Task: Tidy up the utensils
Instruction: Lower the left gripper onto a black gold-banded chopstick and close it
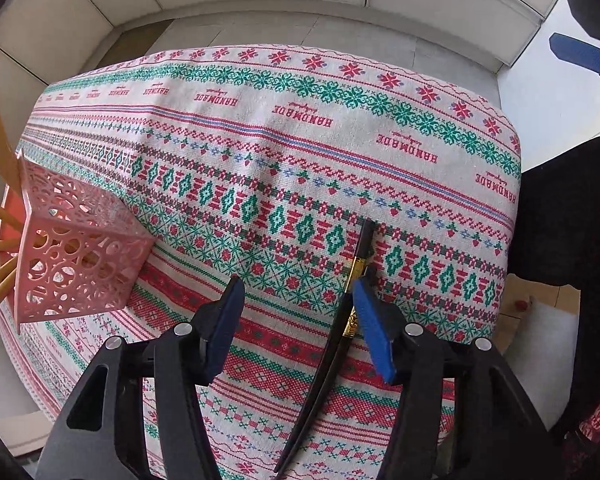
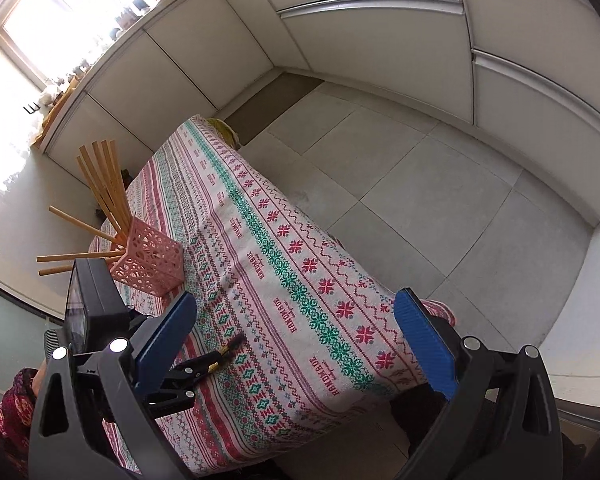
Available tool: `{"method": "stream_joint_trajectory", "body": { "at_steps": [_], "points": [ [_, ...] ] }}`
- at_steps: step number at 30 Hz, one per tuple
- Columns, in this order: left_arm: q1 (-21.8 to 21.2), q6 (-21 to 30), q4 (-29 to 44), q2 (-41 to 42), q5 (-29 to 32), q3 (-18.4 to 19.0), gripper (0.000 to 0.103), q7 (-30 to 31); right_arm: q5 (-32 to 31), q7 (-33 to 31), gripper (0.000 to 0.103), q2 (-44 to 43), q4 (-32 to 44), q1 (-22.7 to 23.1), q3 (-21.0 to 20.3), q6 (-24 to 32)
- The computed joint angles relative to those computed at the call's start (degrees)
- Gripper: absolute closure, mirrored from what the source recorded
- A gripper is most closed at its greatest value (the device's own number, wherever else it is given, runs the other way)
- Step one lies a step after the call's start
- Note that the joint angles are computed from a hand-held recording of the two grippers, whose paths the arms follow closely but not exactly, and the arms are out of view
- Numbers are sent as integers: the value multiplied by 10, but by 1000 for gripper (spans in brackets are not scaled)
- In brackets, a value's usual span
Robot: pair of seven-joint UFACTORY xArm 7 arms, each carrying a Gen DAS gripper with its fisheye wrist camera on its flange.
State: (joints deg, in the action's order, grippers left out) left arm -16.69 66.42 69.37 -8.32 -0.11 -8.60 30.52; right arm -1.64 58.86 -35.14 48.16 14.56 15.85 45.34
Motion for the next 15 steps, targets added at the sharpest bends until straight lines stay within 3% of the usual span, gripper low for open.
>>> {"method": "stream_joint_trajectory", "body": {
  "at_steps": [8, 15],
  "points": [
    [-11, -3, 11, 28, 9, -9, 48, 10, 0, 16, 7, -4, -6, -5, 1, -4],
    [-22, 8, 19, 39, 8, -12, 63, 25, -3, 25, 7, -6, -7, -9, 0, -1]
  ]
}}
